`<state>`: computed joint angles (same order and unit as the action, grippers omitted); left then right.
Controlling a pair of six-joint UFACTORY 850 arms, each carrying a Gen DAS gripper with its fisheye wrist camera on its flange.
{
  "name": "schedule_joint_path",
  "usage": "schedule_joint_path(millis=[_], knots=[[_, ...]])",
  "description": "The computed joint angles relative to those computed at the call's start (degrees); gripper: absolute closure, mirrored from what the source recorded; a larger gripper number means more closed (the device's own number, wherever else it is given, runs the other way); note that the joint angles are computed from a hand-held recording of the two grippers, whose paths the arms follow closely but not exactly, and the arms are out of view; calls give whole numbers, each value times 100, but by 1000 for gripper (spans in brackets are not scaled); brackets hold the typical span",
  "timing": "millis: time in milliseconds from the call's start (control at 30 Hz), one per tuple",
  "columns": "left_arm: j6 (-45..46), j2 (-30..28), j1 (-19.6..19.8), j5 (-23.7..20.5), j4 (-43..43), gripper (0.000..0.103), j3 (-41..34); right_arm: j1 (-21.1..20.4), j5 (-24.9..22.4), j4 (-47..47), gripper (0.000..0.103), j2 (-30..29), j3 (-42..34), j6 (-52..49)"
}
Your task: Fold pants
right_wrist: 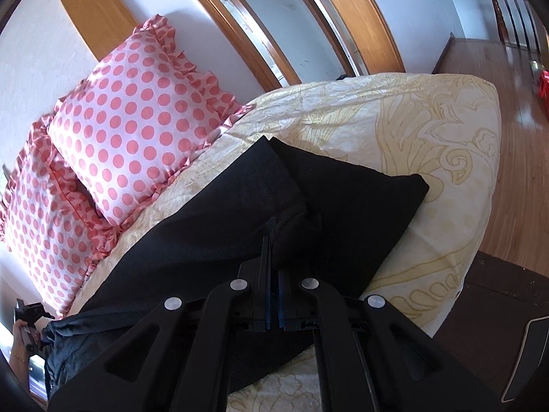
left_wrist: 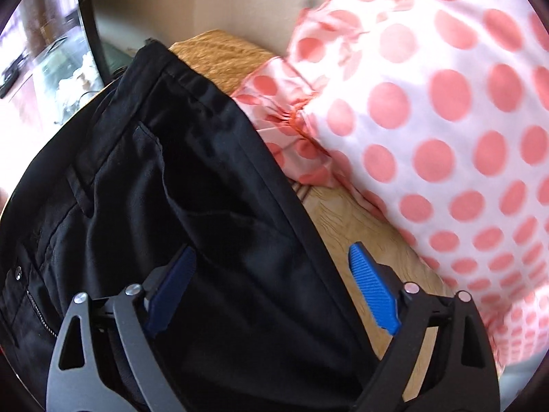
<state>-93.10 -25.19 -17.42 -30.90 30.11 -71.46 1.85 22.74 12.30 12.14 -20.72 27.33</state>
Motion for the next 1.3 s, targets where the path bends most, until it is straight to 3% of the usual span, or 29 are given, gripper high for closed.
schedule_joint_path(millis=[33,67,133,233,367,533,600,667,767,800,867,933,1000,1100,1133,1233,1300], knots=[[12,-61,10,-121,-37,38,-67,-10,-10,-38,101,-1,-5,24],[44,-92,20,-206,-91,44,-92,-17,-14,-77,101,-3,-8,56],[-320,35,23,-80,110,71,116,-43,-9,-207,101,-1,-4,164],[-1033,462,-20,324,771,88,626,-78,9,-372,101,7,11,282],[-2868,1320,-272,508,2685,90,1502,-134,8,-671,101,6,13,556],[-5122,2983,-1142,-247,4784,90,2932,-212,15,-1005,101,-19,-8,836],[-5798,3723,-1754,-754,5166,93,3541,-281,22,-1290,100,-18,-14,1150],[-6362,4261,-2708,-1673,5123,93,4097,-326,38,-1479,101,4,-12,1389],[-6890,4329,-3885,-2785,4666,93,4517,-328,57,-1319,101,70,-24,1295],[-7089,4262,-4240,-2962,4357,94,4656,-324,69,-1224,101,82,-34,1220],[-7344,4210,-4440,-2853,4189,94,4837,-313,64,-938,101,107,-65,986],[-7761,4295,-4393,-2330,4325,94,5128,-344,61,-904,101,115,-112,982],[-8140,4362,-4317,-2101,4524,89,5352,-373,43,-926,101,135,-154,1019],[-8485,4395,-4489,-2400,4464,44,5424,-436,22,-1126,101,205,-205,1212],[-8586,4396,-4583,-2638,4366,37,5415,-442,17,-1154,100,223,-225,1251],[-8573,4538,-4715,-3008,4192,35,5441,-404,-9,-1022,100,291,-293,1089],[-8655,4772,-4610,-2898,4215,35,5549,-355,-39,-854,100,309,-325,897]])
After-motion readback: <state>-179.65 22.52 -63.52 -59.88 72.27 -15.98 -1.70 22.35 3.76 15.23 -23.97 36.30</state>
